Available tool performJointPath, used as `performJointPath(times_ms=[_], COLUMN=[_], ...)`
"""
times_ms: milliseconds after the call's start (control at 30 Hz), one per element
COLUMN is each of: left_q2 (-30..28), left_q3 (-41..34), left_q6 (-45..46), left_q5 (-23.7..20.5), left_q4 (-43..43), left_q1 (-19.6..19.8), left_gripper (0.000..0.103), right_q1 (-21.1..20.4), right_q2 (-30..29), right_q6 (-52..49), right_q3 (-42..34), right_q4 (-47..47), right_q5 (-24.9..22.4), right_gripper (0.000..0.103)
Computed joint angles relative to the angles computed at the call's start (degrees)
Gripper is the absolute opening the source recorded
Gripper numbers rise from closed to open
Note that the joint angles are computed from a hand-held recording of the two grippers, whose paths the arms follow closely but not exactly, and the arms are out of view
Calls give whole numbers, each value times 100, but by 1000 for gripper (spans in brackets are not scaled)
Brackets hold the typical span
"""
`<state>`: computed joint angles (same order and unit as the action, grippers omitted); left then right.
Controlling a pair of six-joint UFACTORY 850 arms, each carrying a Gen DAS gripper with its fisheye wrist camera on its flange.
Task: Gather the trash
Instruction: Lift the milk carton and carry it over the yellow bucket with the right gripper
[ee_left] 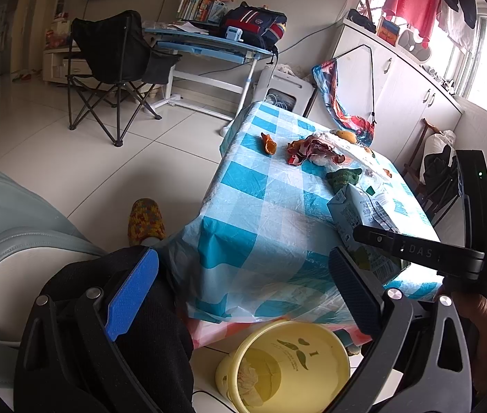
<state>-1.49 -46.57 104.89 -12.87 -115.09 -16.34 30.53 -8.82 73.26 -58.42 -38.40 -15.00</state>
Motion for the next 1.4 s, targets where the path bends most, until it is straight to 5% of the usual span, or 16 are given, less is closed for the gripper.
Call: performJointPath(times_ms=[633,1400], left_q2=[-2,-6], left_q3=[1,1], left_q6=[5,9], left_q5=[-2,-5], left_q4=[-3,-4], left_q1=[1,5], left_gripper=[96,96], right_q1=[-13,-126], right_q2=[20,335], right_q6=[64,656], right_q3=[35,469], right_q4=[-53,-55], right_q5=[45,656], right_gripper=[32,32])
